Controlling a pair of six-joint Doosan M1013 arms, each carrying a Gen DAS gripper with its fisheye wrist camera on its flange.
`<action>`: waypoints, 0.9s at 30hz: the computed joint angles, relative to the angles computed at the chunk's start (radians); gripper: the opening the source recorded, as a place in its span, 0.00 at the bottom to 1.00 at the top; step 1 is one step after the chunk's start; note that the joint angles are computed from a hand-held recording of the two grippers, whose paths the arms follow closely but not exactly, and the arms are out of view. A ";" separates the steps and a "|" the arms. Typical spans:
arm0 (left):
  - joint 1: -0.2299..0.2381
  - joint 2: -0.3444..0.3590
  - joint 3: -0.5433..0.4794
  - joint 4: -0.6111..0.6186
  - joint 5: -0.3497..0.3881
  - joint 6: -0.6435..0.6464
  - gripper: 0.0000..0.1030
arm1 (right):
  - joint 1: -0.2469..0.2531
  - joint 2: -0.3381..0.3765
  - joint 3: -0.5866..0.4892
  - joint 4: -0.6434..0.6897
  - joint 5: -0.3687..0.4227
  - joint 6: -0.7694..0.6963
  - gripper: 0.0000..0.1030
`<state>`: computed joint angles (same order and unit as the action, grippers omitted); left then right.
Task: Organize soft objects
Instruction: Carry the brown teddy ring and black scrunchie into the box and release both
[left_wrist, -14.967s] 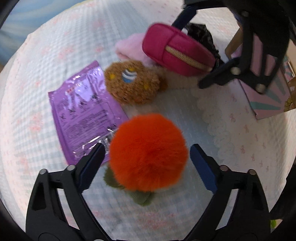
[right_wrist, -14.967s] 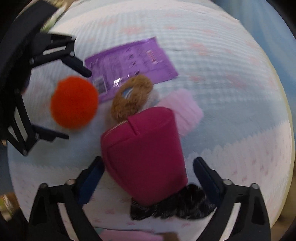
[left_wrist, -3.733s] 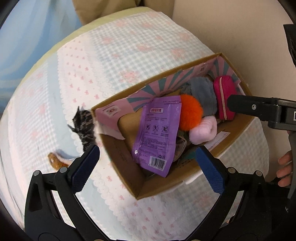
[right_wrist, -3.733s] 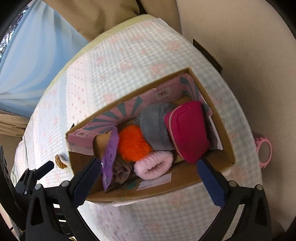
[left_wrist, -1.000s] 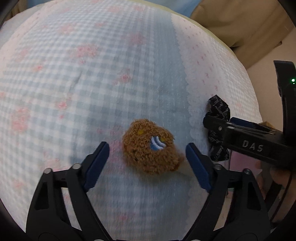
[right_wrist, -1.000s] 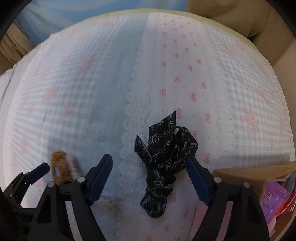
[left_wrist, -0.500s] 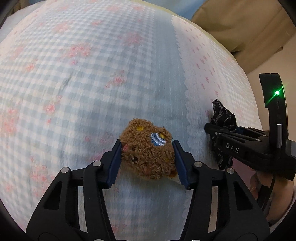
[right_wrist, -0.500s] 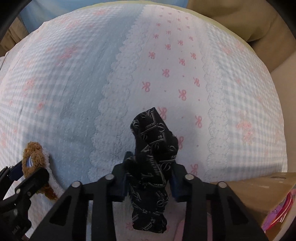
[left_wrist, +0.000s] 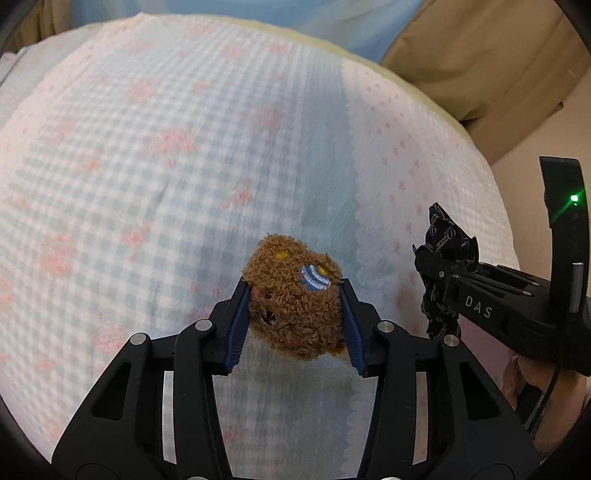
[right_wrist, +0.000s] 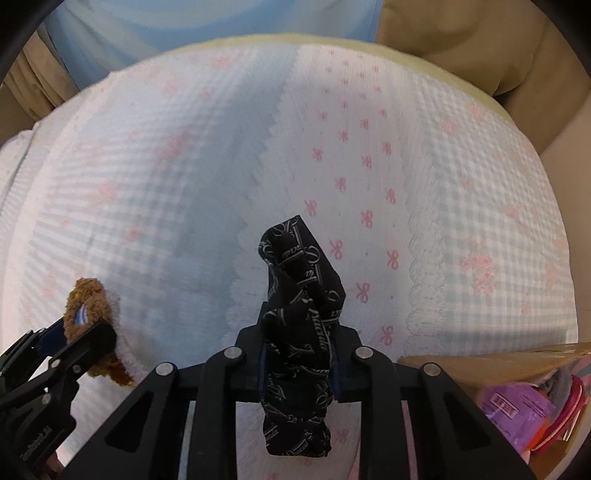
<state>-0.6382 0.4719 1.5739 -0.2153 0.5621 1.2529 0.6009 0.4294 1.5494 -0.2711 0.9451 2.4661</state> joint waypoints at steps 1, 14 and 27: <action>-0.001 -0.008 -0.001 0.010 0.001 -0.005 0.40 | 0.005 -0.008 -0.003 -0.004 -0.001 0.008 0.22; -0.054 -0.177 -0.006 0.201 0.046 -0.128 0.40 | 0.081 -0.190 -0.011 -0.128 0.036 0.119 0.22; -0.200 -0.312 -0.020 0.377 0.121 -0.268 0.40 | 0.201 -0.396 0.044 -0.244 0.161 0.244 0.22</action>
